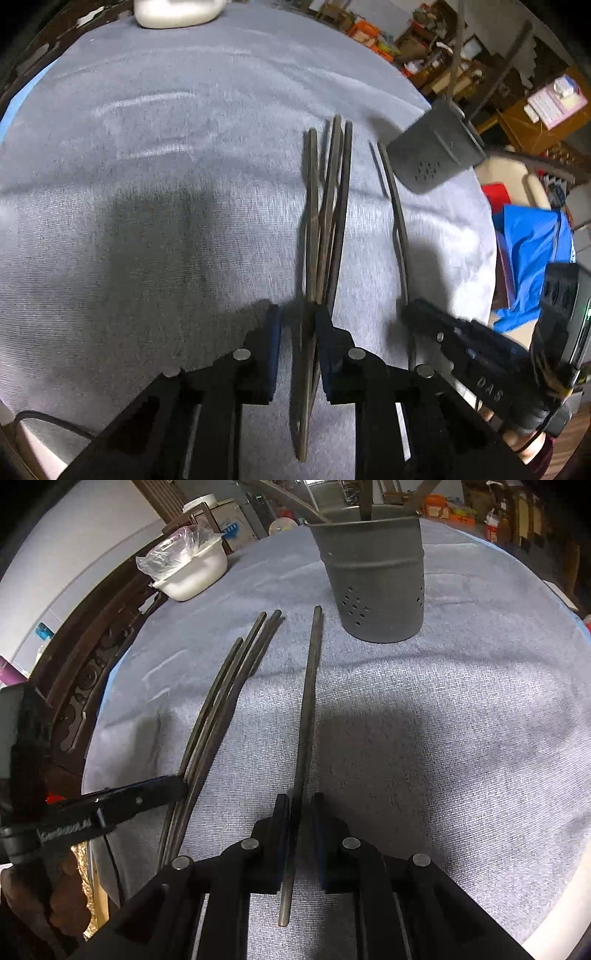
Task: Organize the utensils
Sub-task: 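Grasp one dark chopstick from the bundle with the right gripper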
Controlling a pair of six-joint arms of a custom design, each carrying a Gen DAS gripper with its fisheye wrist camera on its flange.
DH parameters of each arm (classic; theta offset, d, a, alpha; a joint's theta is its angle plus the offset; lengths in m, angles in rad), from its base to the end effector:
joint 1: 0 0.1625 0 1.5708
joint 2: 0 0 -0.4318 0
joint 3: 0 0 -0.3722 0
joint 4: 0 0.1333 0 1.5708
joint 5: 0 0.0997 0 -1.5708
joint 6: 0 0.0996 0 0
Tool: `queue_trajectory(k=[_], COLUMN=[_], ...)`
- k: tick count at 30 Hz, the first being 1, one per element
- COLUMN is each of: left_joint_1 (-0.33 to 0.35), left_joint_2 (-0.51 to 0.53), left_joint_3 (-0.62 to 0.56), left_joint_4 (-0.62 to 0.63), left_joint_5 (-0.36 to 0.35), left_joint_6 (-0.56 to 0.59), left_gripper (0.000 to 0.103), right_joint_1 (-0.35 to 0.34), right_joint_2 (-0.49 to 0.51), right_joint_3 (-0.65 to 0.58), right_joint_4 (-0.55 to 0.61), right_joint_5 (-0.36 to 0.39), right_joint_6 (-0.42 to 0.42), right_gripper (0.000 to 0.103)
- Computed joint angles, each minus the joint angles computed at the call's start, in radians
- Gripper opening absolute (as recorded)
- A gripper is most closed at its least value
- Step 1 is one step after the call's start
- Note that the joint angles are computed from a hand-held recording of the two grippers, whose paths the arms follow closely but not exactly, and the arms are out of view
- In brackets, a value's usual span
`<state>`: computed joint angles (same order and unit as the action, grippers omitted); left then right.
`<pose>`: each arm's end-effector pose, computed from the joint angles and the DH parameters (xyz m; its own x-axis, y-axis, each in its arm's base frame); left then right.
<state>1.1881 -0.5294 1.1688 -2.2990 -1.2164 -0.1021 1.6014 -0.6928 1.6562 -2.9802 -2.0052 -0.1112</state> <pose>-0.1352 -0.7853 0.0743 -0.9148 0.2258 -0.3348 0.2802 0.9520 -0.1235 0.1119 -0.6705 0.0942 -0.9036 0.0527 0.4252 -0.1287 0.9132 -0.3866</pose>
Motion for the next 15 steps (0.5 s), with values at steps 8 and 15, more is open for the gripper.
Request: queue_trajectory(k=[8, 15], left_joint_1=[0.017, 0.017], left_joint_2=[-0.028, -0.069], left_joint_3=[0.035, 0.097], left_joint_4=[-0.031, -0.029], left_joint_5=[-0.006, -0.015], left_joint_6=[-0.056, -0.058], left_gripper=[0.012, 0.01], right_joint_1=[-0.005, 0.01], right_joint_2=[-0.001, -0.005], right_joint_3=[0.01, 0.014], right_joint_4=[-0.017, 0.018], right_joint_5=[0.022, -0.015], right_joint_6=[-0.016, -0.039], right_gripper=[0.014, 0.01])
